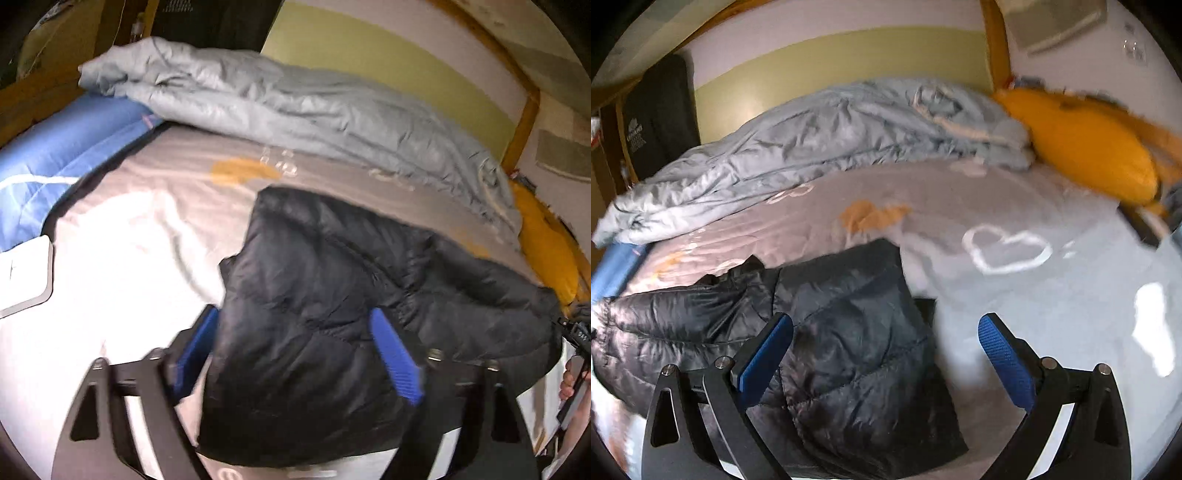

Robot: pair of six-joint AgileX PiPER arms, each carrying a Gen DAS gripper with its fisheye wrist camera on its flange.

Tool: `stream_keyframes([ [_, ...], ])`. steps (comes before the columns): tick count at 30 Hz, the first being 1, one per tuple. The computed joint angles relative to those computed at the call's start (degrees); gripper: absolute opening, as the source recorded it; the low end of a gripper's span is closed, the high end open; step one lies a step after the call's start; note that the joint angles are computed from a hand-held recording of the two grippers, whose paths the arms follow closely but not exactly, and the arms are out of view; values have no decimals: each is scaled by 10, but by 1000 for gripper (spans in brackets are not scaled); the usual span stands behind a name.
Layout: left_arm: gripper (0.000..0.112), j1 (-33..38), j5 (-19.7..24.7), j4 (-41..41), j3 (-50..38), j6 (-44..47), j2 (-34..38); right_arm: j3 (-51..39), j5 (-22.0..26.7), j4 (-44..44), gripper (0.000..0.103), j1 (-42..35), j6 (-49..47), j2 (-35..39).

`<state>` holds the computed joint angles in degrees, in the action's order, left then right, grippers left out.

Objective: Fold large clothes

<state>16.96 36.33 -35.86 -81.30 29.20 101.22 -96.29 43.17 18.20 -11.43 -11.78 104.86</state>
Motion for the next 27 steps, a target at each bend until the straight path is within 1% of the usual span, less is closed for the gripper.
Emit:
stream_keyframes([
  [1, 53, 5, 11, -15, -6, 16, 9, -28, 39, 23, 101, -7, -20, 22],
  [2, 46, 10, 20, -32, -10, 32, 15, -59, 87, 55, 101, -16, -38, 49],
  [3, 35, 15, 23, -49, -10, 45, 18, -75, 111, 79, 92, -23, -47, 61],
  [4, 18, 19, 23, -61, -9, 51, 18, -83, 128, 113, 83, -32, -61, 71],
  [5, 11, 25, 24, -84, -8, 63, 17, -82, 128, 123, 61, -34, -71, 71],
  [6, 8, 35, 33, -125, -7, 89, 16, -71, 110, 115, 35, -31, -72, 64],
  [7, 7, 46, 39, -161, -1, 113, 10, -47, 74, 111, 27, -27, -85, 47],
  [8, 7, 52, 39, -186, 2, 129, 6, -24, 46, 125, 20, -27, -105, 31],
  [9, 6, 52, 31, -201, 4, 138, 1, -6, 22, 143, 16, -27, -123, 18],
  [10, 6, 48, 23, -198, -3, 133, 2, 8, -9, 149, 16, -22, -134, 8],
  [11, 6, 42, 15, -186, -12, 122, 6, 9, -25, 133, 15, -14, -123, 5],
  [13, 6, 22, 2, -112, -48, 54, 29, -16, -46, 60, 15, 13, -69, 23],
  [15, 6, 7, -1, -48, -81, -10, 61, -60, -34, -15, 15, 37, -9, 61],
  [17, 7, 1, 6, -1, -107, -56, 92, -102, -11, -60, 15, 50, 26, 97],
  [20, 8, -8, 19, 49, -133, -98, 121, -145, 21, -73, 15, 51, 26, 135],
  [22, 9, -17, 23, 83, -136, -118, 126, -158, 36, -63, 15, 45, 23, 146],
  [23, 9, -21, 16, 96, -129, -123, 122, -161, 42, -56, 16, 41, 23, 147],
  [25, 19, -37, -28, 153, -95, -149, 94, -159, 45, -48, 20, 35, 25, 144],
  [26, 22, -48, -66, 202, -67, -180, 71, -158, 45, -49, 24, 33, 31, 141],
  [27, 32, -56, -103, 243, -37, -207, 44, -155, 45, -48, 27, 31, 36, 136],
])
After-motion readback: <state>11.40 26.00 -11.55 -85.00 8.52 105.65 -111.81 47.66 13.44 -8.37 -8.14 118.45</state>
